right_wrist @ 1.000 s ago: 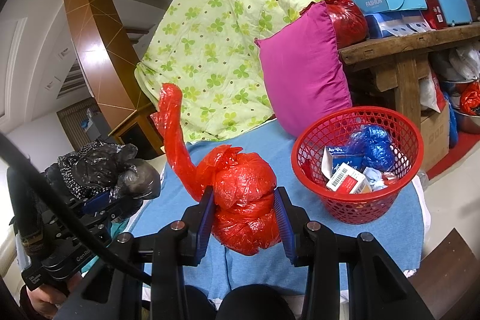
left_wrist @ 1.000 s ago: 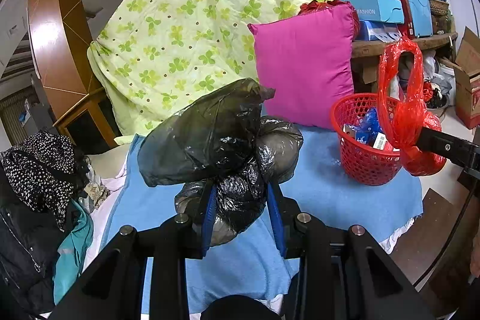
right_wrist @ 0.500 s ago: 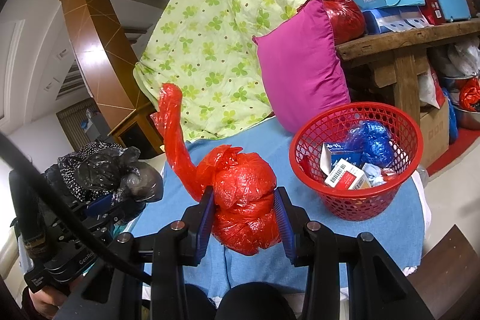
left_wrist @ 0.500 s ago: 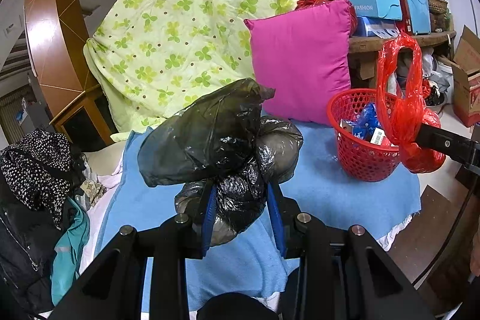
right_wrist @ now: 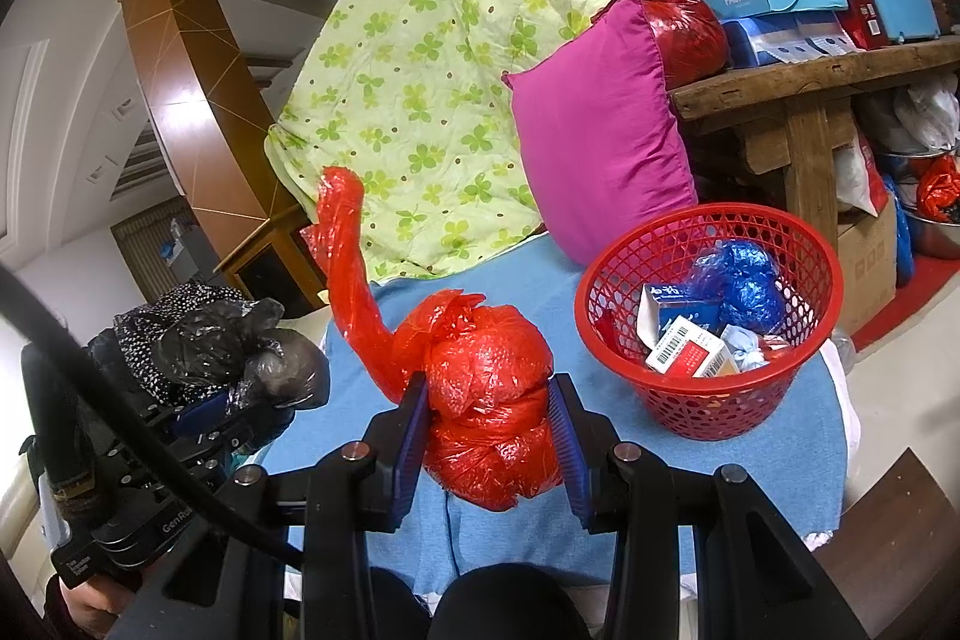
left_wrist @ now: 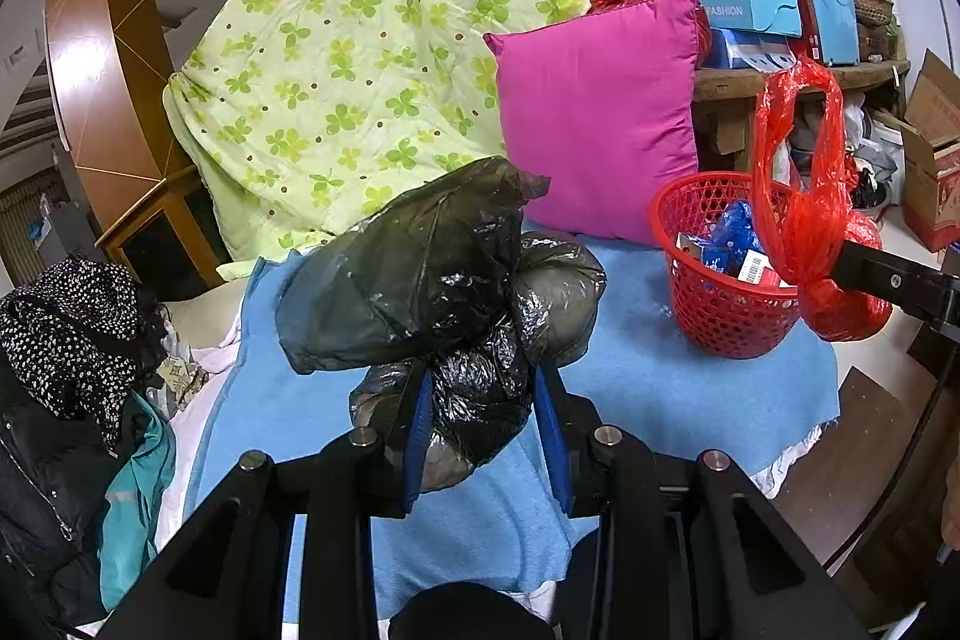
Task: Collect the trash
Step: 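Hold the red bag beside the basket rim while left tool holds black bags raised, then keep the red bag at the basket while left tool keeps black bags raised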
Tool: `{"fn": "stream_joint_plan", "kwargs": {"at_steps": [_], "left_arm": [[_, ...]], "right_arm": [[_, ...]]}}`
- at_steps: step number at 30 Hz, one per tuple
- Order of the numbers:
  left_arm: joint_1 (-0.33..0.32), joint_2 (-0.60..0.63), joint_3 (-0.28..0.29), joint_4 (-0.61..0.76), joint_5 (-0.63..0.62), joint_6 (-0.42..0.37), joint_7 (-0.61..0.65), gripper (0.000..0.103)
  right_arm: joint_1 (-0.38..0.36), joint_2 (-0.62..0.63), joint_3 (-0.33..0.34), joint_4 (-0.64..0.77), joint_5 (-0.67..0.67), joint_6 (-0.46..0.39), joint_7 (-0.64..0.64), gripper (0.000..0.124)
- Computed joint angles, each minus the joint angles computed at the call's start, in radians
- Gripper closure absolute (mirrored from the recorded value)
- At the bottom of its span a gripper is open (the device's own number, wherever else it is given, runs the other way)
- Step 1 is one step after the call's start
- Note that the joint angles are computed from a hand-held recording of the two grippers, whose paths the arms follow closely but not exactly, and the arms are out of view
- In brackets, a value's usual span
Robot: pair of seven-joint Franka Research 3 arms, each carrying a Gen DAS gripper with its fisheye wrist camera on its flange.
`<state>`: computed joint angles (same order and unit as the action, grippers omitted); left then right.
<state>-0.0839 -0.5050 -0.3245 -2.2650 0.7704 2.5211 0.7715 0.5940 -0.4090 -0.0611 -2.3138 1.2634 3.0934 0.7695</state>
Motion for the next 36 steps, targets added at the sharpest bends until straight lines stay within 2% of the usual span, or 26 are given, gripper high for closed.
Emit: {"fn": "stream_joint_plan", "kwargs": {"at_steps": [36], "left_arm": [[-0.004,-0.007,0.003,-0.014,-0.013,0.014,0.028,0.068]], "right_arm": [[0.003,-0.006,-0.004,-0.008,0.014,0.000,-0.008,0.082]]}}
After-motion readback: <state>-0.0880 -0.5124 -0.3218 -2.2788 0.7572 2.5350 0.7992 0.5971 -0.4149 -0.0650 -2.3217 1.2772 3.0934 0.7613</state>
